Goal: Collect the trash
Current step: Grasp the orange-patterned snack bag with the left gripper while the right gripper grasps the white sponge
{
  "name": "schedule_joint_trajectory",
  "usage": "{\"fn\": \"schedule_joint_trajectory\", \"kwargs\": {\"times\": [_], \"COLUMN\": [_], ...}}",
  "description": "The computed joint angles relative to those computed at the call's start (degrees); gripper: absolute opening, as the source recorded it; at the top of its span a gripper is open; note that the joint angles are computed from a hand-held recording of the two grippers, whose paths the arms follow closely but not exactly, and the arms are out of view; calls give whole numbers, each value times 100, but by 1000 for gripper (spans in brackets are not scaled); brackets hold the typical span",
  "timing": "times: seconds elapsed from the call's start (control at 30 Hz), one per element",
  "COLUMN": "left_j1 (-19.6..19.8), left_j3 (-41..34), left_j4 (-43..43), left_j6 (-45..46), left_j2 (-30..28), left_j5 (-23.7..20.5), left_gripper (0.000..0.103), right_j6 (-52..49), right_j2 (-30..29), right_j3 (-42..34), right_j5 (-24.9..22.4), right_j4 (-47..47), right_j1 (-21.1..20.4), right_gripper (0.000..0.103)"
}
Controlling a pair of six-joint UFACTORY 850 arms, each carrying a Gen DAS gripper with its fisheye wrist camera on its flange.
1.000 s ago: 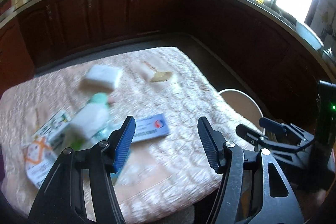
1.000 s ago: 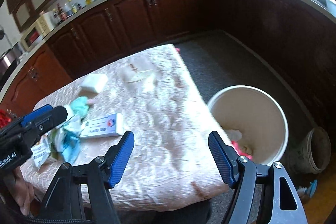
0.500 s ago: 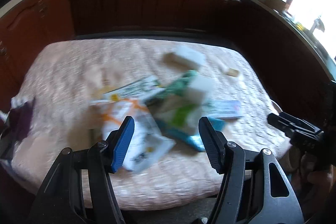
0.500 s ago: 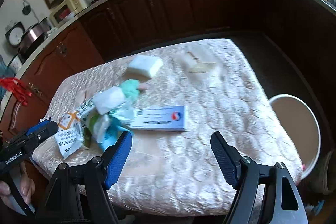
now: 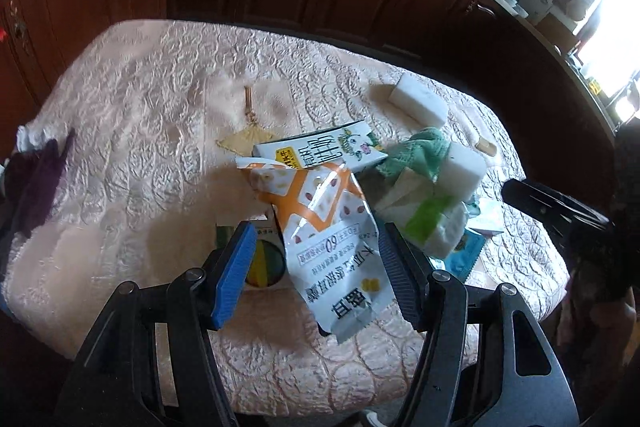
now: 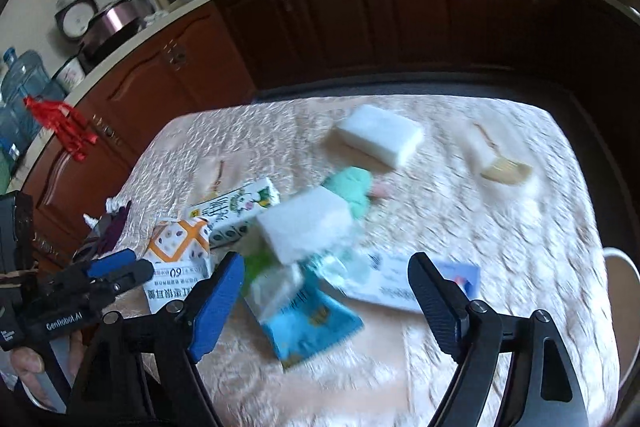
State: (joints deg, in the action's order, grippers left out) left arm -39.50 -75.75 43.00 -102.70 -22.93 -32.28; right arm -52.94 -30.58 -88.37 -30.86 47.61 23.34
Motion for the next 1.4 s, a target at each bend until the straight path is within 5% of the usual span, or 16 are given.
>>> {"fn": "schedule_joint_trajectory", "kwargs": {"times": [0.3, 0.37, 0.43, 0.5, 0.53, 0.67, 0.97, 1.4], "left_j1": [224, 263, 306, 333, 338, 277, 61, -259], "left_j3": [114, 99, 78, 49, -3, -41, -228, -1242], "left_j4": [-139, -238, -400, -548, -674, -480, 110, 259], "left_j6": [19, 114, 257, 409, 571, 484, 194, 817], "left_j2": [-82, -128, -180, -225, -263, -242, -57, -490], "left_j5": [591, 683, 791, 849, 795, 725, 272, -464], "left_gripper": [63, 63, 61, 45, 32, 19, 17, 17], "right_j6": [364, 439, 354, 168, 51, -580, -1733, -2314], "right_j2": [-830, -935, -940, -831, -759, -389, 399, 1008], "right_j3": [-1037, -1150, -1108, -935, -835, -390, 515, 1246], "right_j5": [-427, -628, -710, -571, -488, -312, -314, -100], "right_j4": [-874, -785, -437, -258, -190, 400, 1683, 2316], "right_j1": [280, 247, 195, 189, 190, 122, -126, -427], "right_gripper": [82, 56, 54, 52, 51, 50, 50, 50]}}
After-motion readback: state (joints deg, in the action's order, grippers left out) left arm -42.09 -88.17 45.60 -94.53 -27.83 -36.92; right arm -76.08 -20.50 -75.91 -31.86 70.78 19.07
